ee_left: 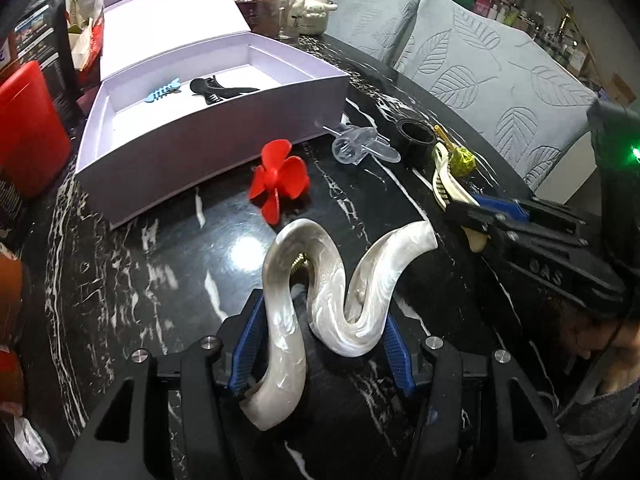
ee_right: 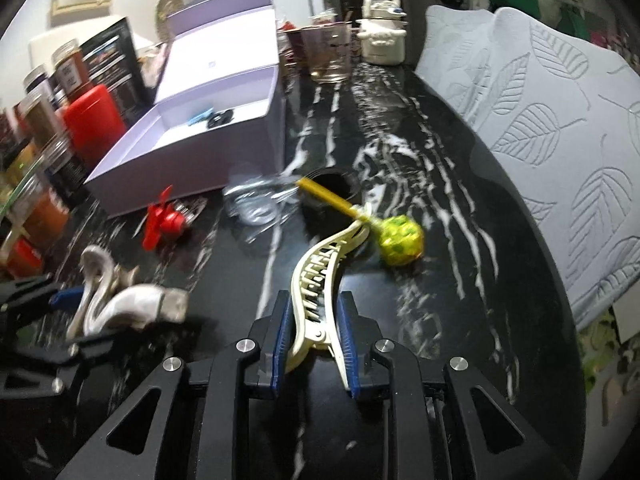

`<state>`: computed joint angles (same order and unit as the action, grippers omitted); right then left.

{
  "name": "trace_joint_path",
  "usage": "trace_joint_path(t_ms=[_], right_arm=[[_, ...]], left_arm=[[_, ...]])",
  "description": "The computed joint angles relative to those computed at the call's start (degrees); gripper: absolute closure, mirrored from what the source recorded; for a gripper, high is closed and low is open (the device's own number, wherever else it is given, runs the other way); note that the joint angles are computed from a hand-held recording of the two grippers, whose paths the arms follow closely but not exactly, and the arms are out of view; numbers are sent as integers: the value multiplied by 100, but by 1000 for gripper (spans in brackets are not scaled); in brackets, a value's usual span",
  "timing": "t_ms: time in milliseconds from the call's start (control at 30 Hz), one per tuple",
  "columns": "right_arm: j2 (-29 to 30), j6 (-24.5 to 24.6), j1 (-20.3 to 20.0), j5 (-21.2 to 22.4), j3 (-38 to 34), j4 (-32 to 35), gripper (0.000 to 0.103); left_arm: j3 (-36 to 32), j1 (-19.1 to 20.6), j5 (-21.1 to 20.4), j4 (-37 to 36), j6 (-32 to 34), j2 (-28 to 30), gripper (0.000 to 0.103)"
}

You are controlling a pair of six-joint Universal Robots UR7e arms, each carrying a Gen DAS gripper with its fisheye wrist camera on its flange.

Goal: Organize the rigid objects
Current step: 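Grasp the pearl-white wavy clip with the left tool while the right tool grasps the cream claw clip, then lift both held clips and carry them toward the lavender box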

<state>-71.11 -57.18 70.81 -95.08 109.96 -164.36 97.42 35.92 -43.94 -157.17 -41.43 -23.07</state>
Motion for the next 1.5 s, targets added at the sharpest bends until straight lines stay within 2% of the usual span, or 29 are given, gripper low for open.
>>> trace_joint_path(t_ms=[267,467,533,567,600,700,767,833,867,900,933,1000,1267,1500], right_arm=[[-475,-366,-142,13,463,217,80],[-624,-466,-189,-38,680,60,79],[-612,-460,-182,-51,682,32,74],[-600,-448,-169,-63,678,19,70],[-590,-442,-160,-70,677,9,62],[-582,-515,-165,-43,717,-72,60],[-581,-541,-180,-7,736,-108,60],[-571,-524,-190,28,717,-94,60],[-561,-513,-191,37,709,-106,60],[-547,-498,-187,36,702,-132,61],[-531,-493,-188,47,700,-170,71],[-505,-467,-189,73,693,-217,82],[-529,-278,-193,130,679,-107,82],[-603,-308,-161,181,736,21,83]], left_arm=[[114,-72,-30,-70,26,-15,48],[21,-74,104,-34,156,76,47],[-120,-67,233,308,105,125,39],[-226,-57,295,584,47,155,27],[-259,-49,305,621,48,170,22],[-142,-1,221,-26,339,189,22],[-128,7,245,-111,383,197,22],[-111,-8,319,-198,407,218,30],[-102,-24,377,-219,419,227,39],[-101,-35,417,-234,454,238,43],[-101,-31,410,-267,491,243,43],[-50,-39,361,-413,567,235,43],[162,-56,137,-643,496,98,44],[346,-159,262,-689,320,-38,44]])
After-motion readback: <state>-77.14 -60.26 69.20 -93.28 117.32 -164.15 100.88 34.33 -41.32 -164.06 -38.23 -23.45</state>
